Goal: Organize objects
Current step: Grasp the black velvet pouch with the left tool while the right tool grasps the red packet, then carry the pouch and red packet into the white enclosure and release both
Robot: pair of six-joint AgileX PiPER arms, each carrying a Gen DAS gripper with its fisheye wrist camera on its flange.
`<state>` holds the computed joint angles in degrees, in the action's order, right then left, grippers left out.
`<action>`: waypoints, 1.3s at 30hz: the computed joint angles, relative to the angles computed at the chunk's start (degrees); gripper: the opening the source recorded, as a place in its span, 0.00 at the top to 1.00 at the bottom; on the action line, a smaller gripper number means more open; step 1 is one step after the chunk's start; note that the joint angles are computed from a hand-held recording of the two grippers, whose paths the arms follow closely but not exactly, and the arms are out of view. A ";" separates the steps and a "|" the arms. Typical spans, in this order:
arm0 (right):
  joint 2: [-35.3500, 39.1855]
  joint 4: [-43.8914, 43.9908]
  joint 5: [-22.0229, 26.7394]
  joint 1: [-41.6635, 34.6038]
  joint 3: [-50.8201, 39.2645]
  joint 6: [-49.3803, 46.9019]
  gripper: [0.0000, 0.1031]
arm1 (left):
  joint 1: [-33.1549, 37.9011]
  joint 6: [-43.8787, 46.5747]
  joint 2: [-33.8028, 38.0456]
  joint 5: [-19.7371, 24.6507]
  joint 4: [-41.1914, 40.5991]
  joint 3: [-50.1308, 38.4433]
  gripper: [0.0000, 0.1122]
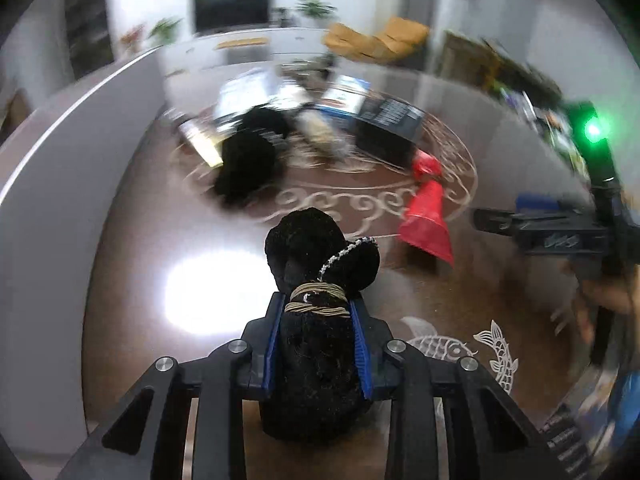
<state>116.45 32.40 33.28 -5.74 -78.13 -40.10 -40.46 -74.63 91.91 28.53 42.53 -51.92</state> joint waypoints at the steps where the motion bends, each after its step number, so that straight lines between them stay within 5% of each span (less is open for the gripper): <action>1: -0.29 5.46 4.67 -1.54 -0.65 0.54 0.00 | -0.26 -3.18 -1.16 -0.15 1.89 1.61 0.73; 3: -0.52 10.25 10.29 -1.36 -2.12 5.33 0.00 | -1.27 -7.91 -2.79 0.48 4.91 3.59 0.73; 6: 3.61 1.08 13.06 5.78 -10.61 19.18 0.04 | -1.30 -9.36 -3.80 0.23 5.57 4.33 0.73; 9: 7.74 -14.63 12.92 12.72 -18.48 33.55 0.24 | -2.08 -10.72 -5.89 1.01 6.24 5.28 0.73; 10: 8.11 -18.26 12.31 13.92 -19.16 35.68 0.38 | -2.32 -10.91 -6.78 1.31 6.29 5.65 0.73; 11: 7.95 -19.59 12.12 14.36 -19.14 36.49 0.60 | -2.60 -10.89 -7.94 1.67 6.19 6.07 0.73; 14: 5.28 -16.10 10.18 12.37 -14.01 31.53 0.79 | -3.57 -11.14 -11.32 2.77 6.64 7.05 0.73; 20: -2.05 -4.72 10.92 8.17 -5.88 18.52 0.81 | -4.10 -8.74 -17.06 3.91 4.33 6.03 0.73; 27: -9.58 5.58 19.82 12.31 -10.45 12.91 0.81 | 1.77 4.17 -28.44 10.04 -2.22 3.73 0.73; 30: -10.65 9.72 23.54 16.93 -14.79 13.58 0.81 | 11.33 16.95 -33.32 12.23 -9.00 2.53 0.73; 36: -2.00 10.02 27.24 30.98 -31.87 19.45 0.81 | 42.02 51.33 -34.02 11.40 -32.21 2.16 0.73; 39: 2.45 8.28 25.62 36.23 -36.86 21.31 0.81 | 49.42 57.12 -31.48 10.03 -33.10 3.00 0.71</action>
<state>118.90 40.69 58.89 30.49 -115.00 -18.79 8.96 -17.51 60.43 38.55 9.43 -48.91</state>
